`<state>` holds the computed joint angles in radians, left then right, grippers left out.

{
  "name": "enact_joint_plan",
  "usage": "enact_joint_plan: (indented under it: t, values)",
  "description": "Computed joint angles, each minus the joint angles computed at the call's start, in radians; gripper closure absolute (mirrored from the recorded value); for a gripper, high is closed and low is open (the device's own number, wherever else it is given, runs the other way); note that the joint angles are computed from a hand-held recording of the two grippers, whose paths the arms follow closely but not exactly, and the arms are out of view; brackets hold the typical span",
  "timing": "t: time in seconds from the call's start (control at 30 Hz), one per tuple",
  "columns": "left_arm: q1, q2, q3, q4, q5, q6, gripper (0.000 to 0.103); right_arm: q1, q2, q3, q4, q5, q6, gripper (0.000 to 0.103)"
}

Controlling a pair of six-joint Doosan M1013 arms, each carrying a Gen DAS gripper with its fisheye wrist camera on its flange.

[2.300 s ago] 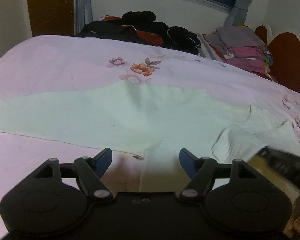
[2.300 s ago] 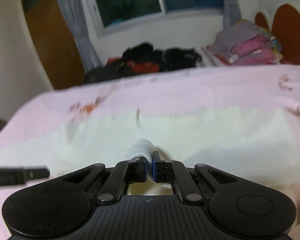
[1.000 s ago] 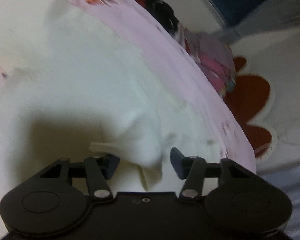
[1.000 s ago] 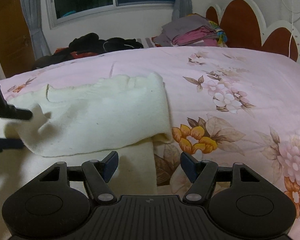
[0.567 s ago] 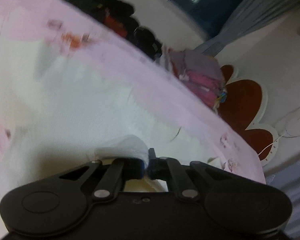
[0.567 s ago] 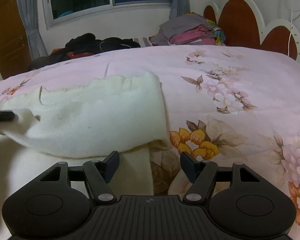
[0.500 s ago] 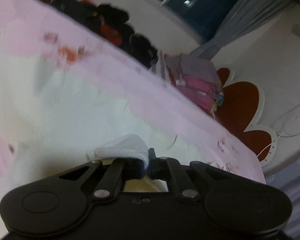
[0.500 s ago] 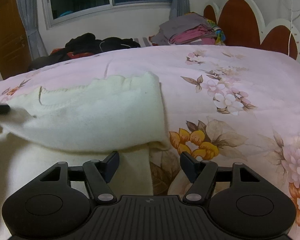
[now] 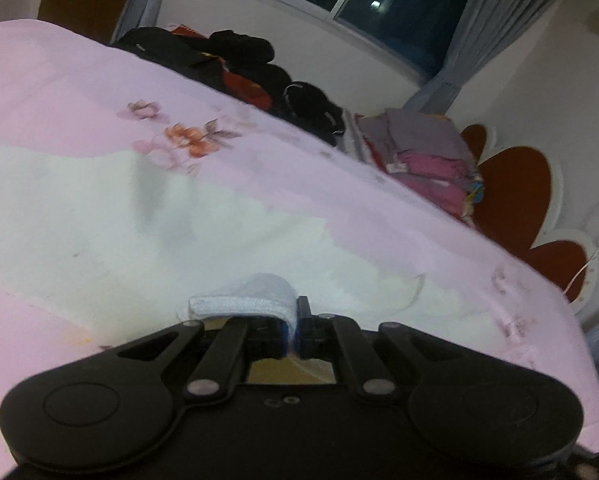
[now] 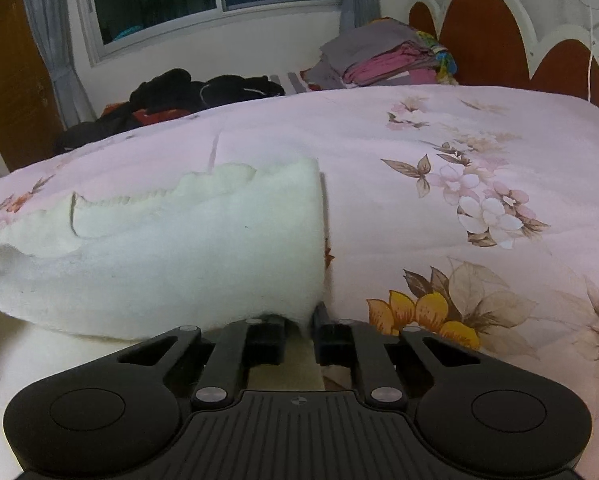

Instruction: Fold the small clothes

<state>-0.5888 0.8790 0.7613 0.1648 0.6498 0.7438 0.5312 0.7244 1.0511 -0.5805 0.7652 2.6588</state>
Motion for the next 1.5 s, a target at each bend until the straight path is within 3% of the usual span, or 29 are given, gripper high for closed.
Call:
enact_joint_plan:
  t: [0.17, 0.23, 0.43, 0.57, 0.67, 0.8, 0.87, 0.93, 1.07, 1.1, 1.17, 1.2, 1.23, 1.4, 1.47, 1.5]
  values:
    - [0.005, -0.005, 0.016, -0.063, 0.023, 0.064, 0.092, 0.001, -0.014, 0.028, -0.026, 0.002, 0.056, 0.092]
    - [0.014, -0.014, 0.036, -0.117, -0.013, 0.066, 0.081, 0.003, -0.015, 0.025, -0.024, 0.009, 0.048, 0.092]
    - [0.02, -0.004, 0.019, -0.054, -0.013, -0.026, 0.081, 0.007, -0.022, 0.033, -0.026, 0.03, 0.056, 0.092]
    - [0.019, -0.013, 0.041, -0.005, -0.04, -0.06, 0.095, 0.007, -0.022, 0.029, -0.013, 0.031, 0.028, 0.092]
    - [0.011, -0.008, 0.035, 0.072, -0.008, -0.065, 0.098, 0.007, -0.023, 0.032, -0.013, 0.03, 0.023, 0.092]
    - [0.013, 0.013, 0.007, 0.054, 0.047, -0.001, 0.098, 0.005, -0.025, 0.03, 0.006, 0.032, 0.008, 0.092]
    - [0.012, 0.006, 0.016, 0.043, 0.034, 0.035, 0.097, 0.005, -0.041, 0.046, 0.019, 0.018, 0.003, 0.092]
    - [0.011, 0.001, 0.025, 0.032, 0.023, 0.055, 0.081, 0.005, -0.066, 0.079, 0.003, -0.012, 0.041, 0.091]
    - [0.009, -0.002, 0.029, 0.024, 0.015, 0.058, 0.08, -0.003, -0.073, 0.077, -0.008, -0.047, 0.056, 0.091]
    - [0.009, -0.001, 0.027, 0.025, 0.017, 0.055, 0.08, -0.008, -0.064, 0.06, 0.001, -0.046, 0.042, 0.087]
    - [0.009, 0.001, 0.024, 0.025, 0.021, 0.059, 0.08, -0.018, -0.043, 0.028, 0.012, -0.049, 0.032, 0.059]
    - [0.008, 0.001, 0.022, 0.028, 0.023, 0.058, 0.08, -0.023, -0.033, 0.013, 0.012, -0.056, 0.03, 0.038]
    - [0.008, 0.003, 0.019, 0.031, 0.029, 0.059, 0.08, -0.028, -0.021, -0.004, 0.017, -0.061, 0.018, 0.037]
    - [0.007, 0.009, 0.009, 0.038, 0.042, 0.06, 0.08, -0.061, 0.052, -0.109, 0.148, -0.04, -0.106, 0.038]
    - [0.007, 0.011, 0.005, 0.042, 0.045, 0.062, 0.078, -0.069, 0.07, -0.135, 0.165, -0.044, -0.101, 0.045]
    - [0.007, 0.012, 0.004, 0.044, 0.044, 0.064, 0.078, -0.072, 0.081, -0.15, 0.171, -0.04, -0.107, 0.057]
